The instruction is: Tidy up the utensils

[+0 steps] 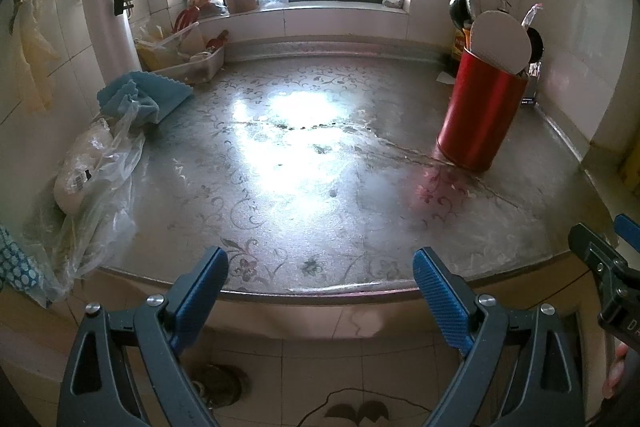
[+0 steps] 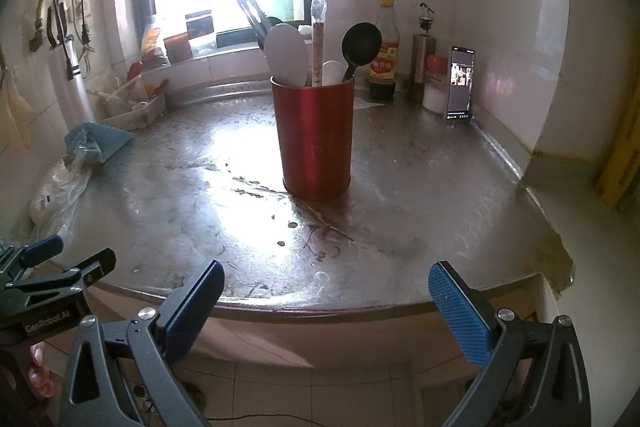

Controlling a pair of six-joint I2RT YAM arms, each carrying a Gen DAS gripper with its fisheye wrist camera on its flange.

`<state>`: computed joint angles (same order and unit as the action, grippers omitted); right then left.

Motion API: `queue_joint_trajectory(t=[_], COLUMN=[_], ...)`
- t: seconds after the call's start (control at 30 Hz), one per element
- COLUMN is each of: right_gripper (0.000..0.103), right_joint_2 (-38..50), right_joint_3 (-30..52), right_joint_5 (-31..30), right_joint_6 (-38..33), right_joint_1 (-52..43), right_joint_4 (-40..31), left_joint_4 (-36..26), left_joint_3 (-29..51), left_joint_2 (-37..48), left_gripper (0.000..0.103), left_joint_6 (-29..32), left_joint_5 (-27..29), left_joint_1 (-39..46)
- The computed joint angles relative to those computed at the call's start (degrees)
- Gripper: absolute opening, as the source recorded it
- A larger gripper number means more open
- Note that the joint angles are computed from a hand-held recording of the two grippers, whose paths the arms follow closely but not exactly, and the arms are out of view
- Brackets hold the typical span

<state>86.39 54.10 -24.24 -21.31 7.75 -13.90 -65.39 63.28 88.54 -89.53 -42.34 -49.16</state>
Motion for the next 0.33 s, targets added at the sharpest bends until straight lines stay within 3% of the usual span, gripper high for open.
queue_joint_trajectory(t=[0.33], right_gripper=[0.103], right_joint_2=[-0.27], right_joint_3=[-0.53], right_joint_5=[-0.10], right_joint_6=[0.06], right_joint_1=[0.02], right_joint_4=[0.20], left_joint_4=[0.32], left_joint_3=[-0.72], left_joint_2=[-0.98], left_gripper=[0.094], left_joint_6=[-0.04], left_joint_5=[-0.63], left_joint_1=[-0.65])
